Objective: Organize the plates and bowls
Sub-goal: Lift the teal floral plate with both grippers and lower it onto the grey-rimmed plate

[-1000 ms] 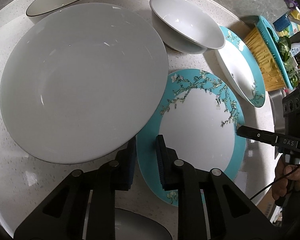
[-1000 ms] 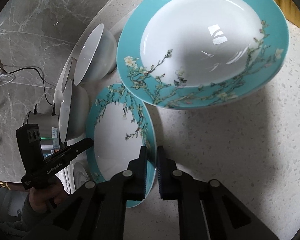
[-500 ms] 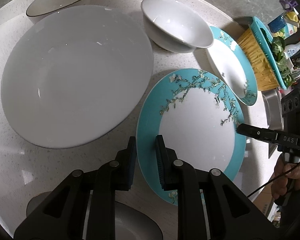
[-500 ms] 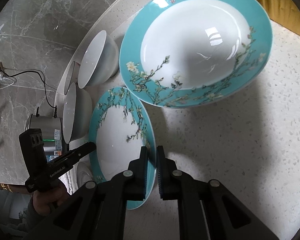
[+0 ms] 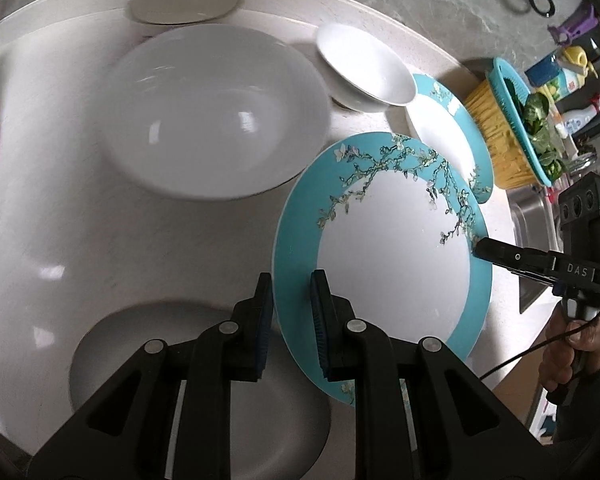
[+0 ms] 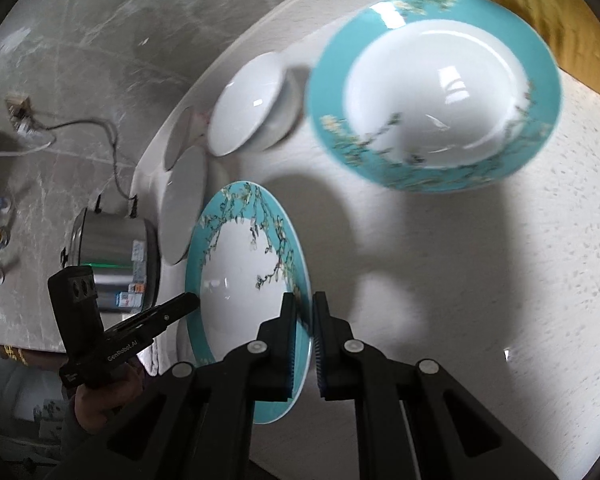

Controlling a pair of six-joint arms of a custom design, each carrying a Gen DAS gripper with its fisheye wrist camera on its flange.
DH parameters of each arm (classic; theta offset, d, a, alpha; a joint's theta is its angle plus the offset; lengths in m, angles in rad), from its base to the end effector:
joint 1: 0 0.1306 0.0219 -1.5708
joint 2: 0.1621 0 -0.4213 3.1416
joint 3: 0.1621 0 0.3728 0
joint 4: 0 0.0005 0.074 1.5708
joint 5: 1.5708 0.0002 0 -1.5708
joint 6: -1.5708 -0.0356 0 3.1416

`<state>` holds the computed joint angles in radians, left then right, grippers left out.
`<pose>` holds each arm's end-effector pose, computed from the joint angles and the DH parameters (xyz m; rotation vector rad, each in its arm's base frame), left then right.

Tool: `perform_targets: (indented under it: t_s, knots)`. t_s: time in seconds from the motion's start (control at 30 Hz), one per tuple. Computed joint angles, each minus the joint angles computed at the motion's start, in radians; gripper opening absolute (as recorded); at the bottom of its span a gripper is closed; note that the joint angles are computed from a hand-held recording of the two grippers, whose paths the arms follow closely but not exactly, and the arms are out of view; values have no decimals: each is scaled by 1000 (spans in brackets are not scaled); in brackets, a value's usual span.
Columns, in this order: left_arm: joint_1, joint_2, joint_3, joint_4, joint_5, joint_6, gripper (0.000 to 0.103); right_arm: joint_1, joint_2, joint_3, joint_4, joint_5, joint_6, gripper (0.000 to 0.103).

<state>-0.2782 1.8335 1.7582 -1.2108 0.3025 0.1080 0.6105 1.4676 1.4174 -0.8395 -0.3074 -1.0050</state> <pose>0.5714 -0.1747 0.3827 0.3072 2.8619 -0.5096 0.3930 0.2875 0.4485 0.3861 2.6925 0.9863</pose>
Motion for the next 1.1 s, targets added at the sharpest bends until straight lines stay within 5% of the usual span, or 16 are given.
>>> perform_targets:
  t_s: [0.57,1.1]
  knots:
    - [264,-259,-309,-17,-21,-127,17,186,188,186,-20,-42,-8,10]
    - [313,-318,-449,40,-81,-274,16,275,240,222,-115,88,20,12]
